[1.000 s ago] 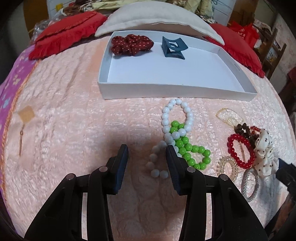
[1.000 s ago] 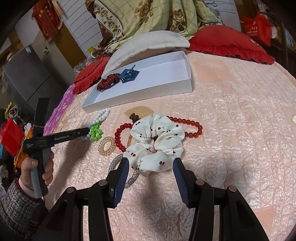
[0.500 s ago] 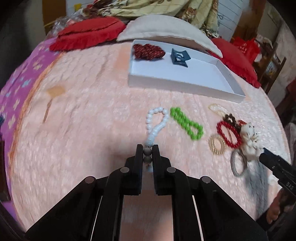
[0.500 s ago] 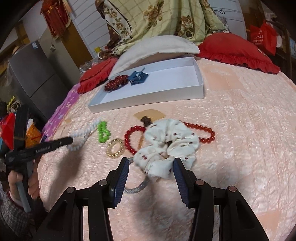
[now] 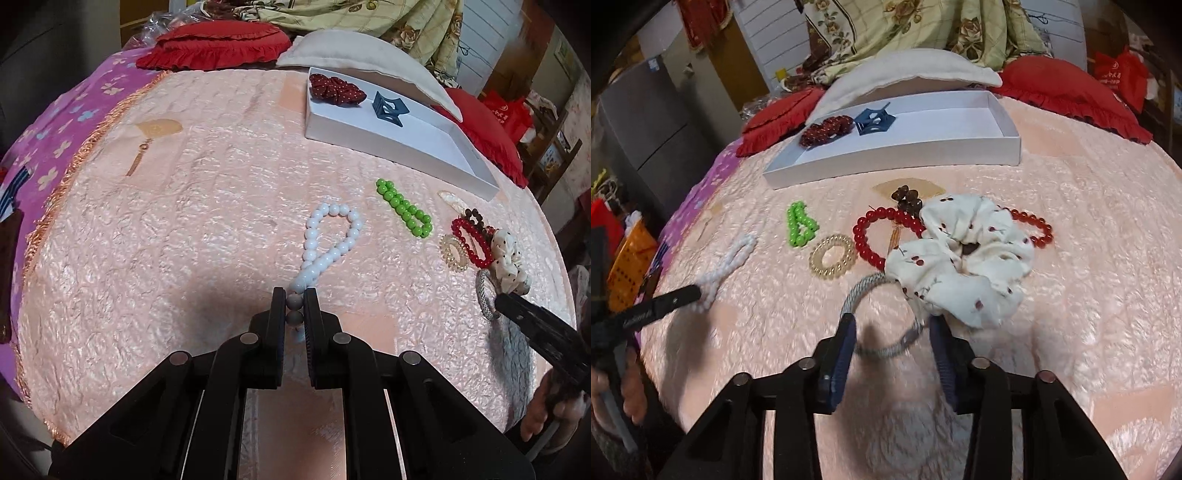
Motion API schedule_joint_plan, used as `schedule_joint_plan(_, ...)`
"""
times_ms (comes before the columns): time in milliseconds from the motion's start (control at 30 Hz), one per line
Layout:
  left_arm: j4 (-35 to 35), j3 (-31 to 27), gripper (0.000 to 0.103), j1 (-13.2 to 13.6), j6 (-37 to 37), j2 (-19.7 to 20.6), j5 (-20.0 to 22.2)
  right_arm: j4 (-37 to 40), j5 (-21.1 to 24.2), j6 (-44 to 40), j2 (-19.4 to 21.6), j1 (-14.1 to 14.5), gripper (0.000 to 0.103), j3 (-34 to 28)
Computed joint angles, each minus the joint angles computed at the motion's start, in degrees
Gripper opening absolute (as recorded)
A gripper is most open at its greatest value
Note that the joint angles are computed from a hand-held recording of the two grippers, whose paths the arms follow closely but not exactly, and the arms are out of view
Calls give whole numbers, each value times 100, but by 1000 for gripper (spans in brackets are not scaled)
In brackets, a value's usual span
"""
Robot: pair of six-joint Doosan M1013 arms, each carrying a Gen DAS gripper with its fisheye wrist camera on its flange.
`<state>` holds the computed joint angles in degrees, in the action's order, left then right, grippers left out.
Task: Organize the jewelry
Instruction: 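Grasp the white bead bracelet with the left tool while the right tool grasps the silver braided bangle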
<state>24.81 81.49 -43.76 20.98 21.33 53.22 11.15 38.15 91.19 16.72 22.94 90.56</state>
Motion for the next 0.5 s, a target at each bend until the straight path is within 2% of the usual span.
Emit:
schedule_joint_plan(33,35,19,8,-10,-35,-18,9,-362,-116,236,-6,61,22,16)
schedule_joint_plan(100,126,42,8,-45,-107,-58,30,-1215,-88,695,26,232,18,-20)
schedule_joint_plan(133,171,55,8,-64,-139,-83,26,-1433,-87,752,24,294,12,-13)
schedule_joint_plan(200,296,74,8,-115,-209,-139,30,-1147,-65,456,4,268,7,-6)
schedule_joint_plan(267,432,65,8,-178,-251,-186,83,-439,-11,-36,-41,177,7,8)
schedule_joint_plan(433,959,-15,8,-394,-276,-248,392,39,-276,-517,-329,173,7,118)
schedule_joint_plan(500,1068,-13,8,-454,-283,-300,385,248,-378,-702,-446,173,7,159)
